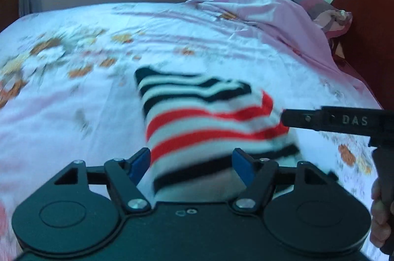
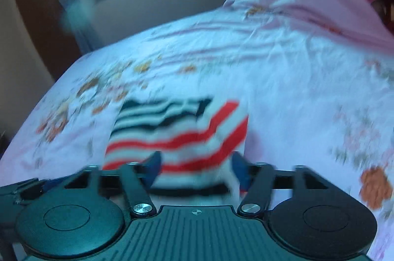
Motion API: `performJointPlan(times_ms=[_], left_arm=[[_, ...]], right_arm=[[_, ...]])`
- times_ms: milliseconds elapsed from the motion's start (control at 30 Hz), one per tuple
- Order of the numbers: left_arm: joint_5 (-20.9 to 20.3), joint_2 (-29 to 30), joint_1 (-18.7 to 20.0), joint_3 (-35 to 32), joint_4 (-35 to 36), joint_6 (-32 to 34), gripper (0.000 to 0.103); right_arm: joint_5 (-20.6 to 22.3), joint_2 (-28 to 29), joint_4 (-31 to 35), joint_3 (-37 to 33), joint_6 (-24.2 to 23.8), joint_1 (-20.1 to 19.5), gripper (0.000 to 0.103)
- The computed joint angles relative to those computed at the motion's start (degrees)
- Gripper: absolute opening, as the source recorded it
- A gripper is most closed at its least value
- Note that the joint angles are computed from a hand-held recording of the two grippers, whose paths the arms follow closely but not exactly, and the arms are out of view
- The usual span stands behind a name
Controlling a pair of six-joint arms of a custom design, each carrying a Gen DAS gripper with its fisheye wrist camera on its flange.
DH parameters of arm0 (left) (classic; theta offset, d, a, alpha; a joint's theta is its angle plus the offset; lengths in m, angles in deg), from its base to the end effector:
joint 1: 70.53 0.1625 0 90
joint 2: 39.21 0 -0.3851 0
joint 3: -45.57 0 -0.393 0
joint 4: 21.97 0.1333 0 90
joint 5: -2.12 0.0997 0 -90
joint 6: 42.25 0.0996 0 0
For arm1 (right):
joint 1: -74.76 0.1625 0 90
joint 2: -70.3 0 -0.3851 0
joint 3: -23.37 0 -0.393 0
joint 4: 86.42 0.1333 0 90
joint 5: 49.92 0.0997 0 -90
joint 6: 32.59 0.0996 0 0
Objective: Fold small clothes
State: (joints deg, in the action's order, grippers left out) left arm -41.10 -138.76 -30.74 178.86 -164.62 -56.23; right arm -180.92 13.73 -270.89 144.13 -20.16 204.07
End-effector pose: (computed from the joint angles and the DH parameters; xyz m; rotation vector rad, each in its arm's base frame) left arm -0.1597 -0.4010 0.2918 0.5972 2.3960 -0.9135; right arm 0.3739 -0.3494 0.1155 0.3392 -2.5211 1.0291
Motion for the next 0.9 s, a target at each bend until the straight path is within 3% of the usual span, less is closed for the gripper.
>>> performJointPlan(times_ms=[200,333,433,500,600,733,900], left_arm=[[0.2,13.0,5.7,-6.8,-7.1,4.7,0.059],[0.8,18.0,9.8,-11.0,-8.7,4.6,0.069],[1.5,20.5,11.3,-11.9,-10.6,5.5,0.079],[0.6,20.8,12.3,-11.7,-12.0,5.2,0.083],[-1.2,19.9,13.2,-12.0,-10.4,2.8,0.086],[1.0,18.2,10.6,-10.2,-9.3,2.8,0.082],[1.8,14.1,7.6,-7.0,-6.4,-0.4,0.080]], right_arm=[[-4.1,7.5,0.2,-10.0,-7.2,-1.6,0.067],[-3.4,11.7,0.7,-13.6,-8.4,-4.8,0.059],[-3.6,14.8,4.2,-14.8,-8.2,-7.8,0.061],[-4.9,16.5,0.7,-14.8,-10.1,-8.0,0.065],[-4.4,15.7,2.0,-14.6,-9.7,-8.3,0.068],[-4.7,13.4,4.1,-13.6,-7.3,-6.7,0.068],[-6.0,9.3,1.5,-8.5,-6.4,-2.6,0.068]])
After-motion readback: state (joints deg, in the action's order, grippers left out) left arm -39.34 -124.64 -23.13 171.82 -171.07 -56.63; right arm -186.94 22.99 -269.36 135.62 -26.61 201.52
